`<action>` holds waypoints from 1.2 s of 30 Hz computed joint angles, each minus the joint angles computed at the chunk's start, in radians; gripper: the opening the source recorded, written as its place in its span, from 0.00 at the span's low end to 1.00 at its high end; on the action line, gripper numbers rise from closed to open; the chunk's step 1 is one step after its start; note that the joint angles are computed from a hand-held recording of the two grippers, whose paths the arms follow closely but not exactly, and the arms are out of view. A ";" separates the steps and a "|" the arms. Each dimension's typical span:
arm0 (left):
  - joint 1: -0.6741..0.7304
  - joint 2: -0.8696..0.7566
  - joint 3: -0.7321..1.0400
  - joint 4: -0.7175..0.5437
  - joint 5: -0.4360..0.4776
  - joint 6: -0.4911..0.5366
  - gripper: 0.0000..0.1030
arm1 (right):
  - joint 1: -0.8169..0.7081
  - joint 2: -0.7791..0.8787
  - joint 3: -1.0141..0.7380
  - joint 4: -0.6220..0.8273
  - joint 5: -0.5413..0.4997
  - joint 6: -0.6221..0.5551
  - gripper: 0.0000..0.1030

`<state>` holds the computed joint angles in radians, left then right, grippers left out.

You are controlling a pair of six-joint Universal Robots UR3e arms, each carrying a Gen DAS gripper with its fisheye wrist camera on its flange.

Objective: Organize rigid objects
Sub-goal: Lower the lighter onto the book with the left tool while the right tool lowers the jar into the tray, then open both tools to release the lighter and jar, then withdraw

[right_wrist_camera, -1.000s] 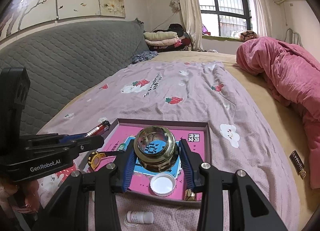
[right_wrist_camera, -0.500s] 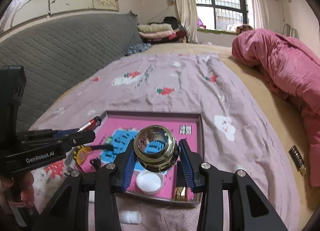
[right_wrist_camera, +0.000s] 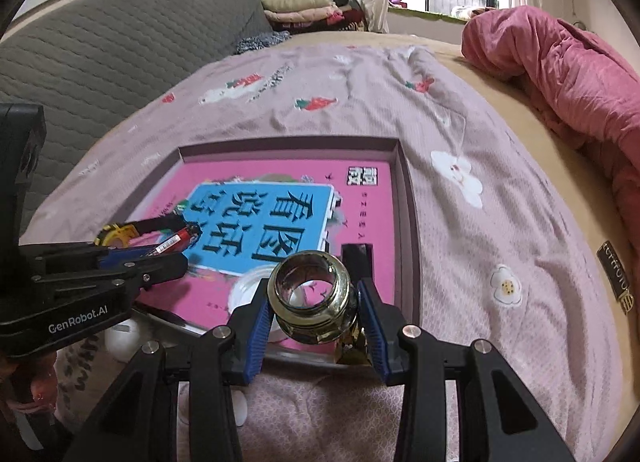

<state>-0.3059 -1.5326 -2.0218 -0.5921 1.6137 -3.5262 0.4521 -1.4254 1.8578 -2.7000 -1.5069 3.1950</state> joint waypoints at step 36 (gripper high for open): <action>0.004 0.038 -0.034 -0.021 -0.021 -0.010 0.34 | 0.002 -0.031 0.023 -0.017 -0.010 0.025 0.55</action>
